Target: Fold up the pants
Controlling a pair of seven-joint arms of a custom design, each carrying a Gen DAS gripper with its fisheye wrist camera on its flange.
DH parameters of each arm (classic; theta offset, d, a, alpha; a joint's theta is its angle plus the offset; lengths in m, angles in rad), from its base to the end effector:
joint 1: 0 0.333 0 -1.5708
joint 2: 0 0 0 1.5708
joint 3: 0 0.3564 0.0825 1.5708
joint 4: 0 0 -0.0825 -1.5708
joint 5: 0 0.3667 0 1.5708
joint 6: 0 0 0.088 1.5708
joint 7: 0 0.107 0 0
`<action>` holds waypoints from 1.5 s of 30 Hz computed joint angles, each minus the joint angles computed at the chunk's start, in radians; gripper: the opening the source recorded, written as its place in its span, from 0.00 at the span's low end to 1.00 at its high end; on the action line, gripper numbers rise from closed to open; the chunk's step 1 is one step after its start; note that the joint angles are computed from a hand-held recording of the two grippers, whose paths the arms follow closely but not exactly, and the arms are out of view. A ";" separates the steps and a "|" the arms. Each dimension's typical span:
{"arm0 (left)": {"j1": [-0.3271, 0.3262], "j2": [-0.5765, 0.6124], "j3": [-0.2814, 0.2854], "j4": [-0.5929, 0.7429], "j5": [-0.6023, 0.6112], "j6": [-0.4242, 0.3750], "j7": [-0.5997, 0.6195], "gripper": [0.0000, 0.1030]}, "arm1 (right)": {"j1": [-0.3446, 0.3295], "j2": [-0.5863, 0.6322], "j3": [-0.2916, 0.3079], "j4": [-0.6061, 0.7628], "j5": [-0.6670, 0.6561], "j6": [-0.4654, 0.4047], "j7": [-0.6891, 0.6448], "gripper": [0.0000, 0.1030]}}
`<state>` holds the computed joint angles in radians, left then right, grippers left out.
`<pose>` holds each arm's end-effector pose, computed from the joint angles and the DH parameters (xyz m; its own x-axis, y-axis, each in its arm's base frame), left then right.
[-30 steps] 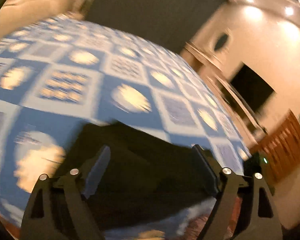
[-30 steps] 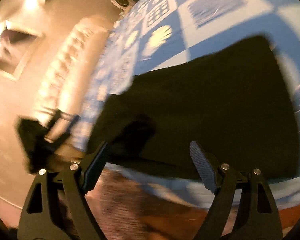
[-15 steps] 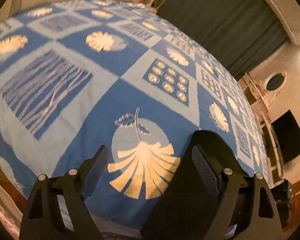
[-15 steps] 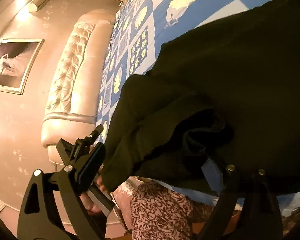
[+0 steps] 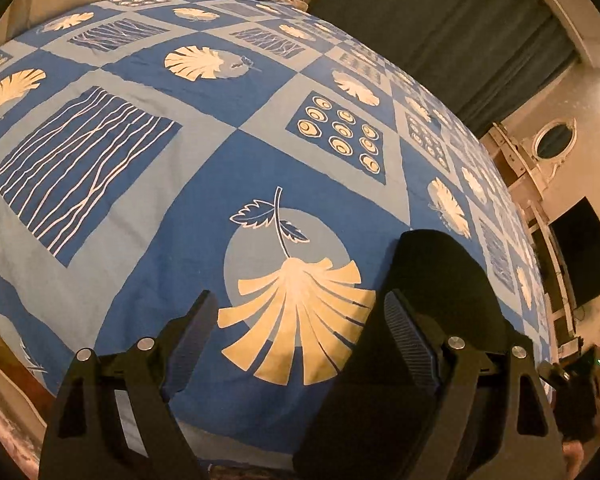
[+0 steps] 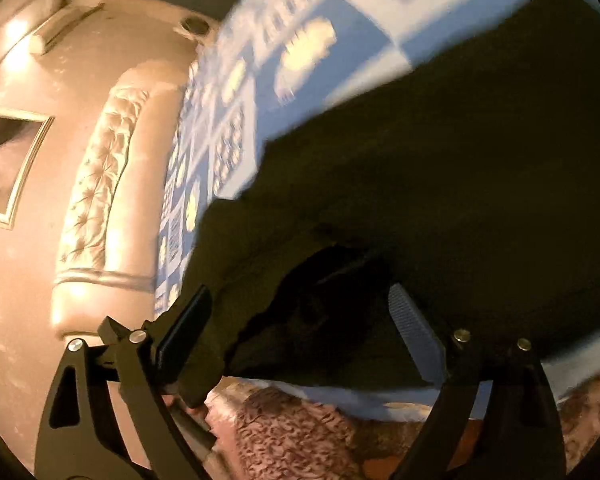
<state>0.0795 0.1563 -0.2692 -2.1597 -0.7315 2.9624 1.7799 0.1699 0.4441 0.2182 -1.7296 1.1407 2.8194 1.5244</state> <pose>0.5839 -0.0597 0.4404 0.1481 -0.8902 0.4308 -0.7873 -0.3697 -0.4934 0.6669 0.1990 0.4249 -0.3147 -0.5339 -0.7848 -0.7803 0.6163 -0.1064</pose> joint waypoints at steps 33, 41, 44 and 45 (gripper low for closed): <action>-0.107 0.062 -0.056 0.102 -0.080 -0.113 0.148 0.81 | -0.118 -0.245 -0.102 -0.307 0.051 0.155 -0.161 0.55; -0.084 0.054 -0.071 0.085 -0.111 -0.094 0.160 0.81 | -0.057 -0.239 -0.099 -0.304 0.330 -0.120 -0.377 0.58; -0.086 0.047 -0.068 0.079 -0.108 -0.072 0.164 0.81 | -0.017 -0.200 -0.106 -0.292 0.309 -0.119 -0.334 0.58; -0.080 0.043 -0.073 0.077 -0.127 -0.066 0.180 0.81 | -0.012 -0.192 -0.103 -0.293 0.328 -0.119 -0.343 0.58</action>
<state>-0.0005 0.1997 -0.3418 -2.0828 -0.8588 2.8969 1.9596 0.1579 0.2521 0.1156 -2.0228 1.4690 2.7008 1.1815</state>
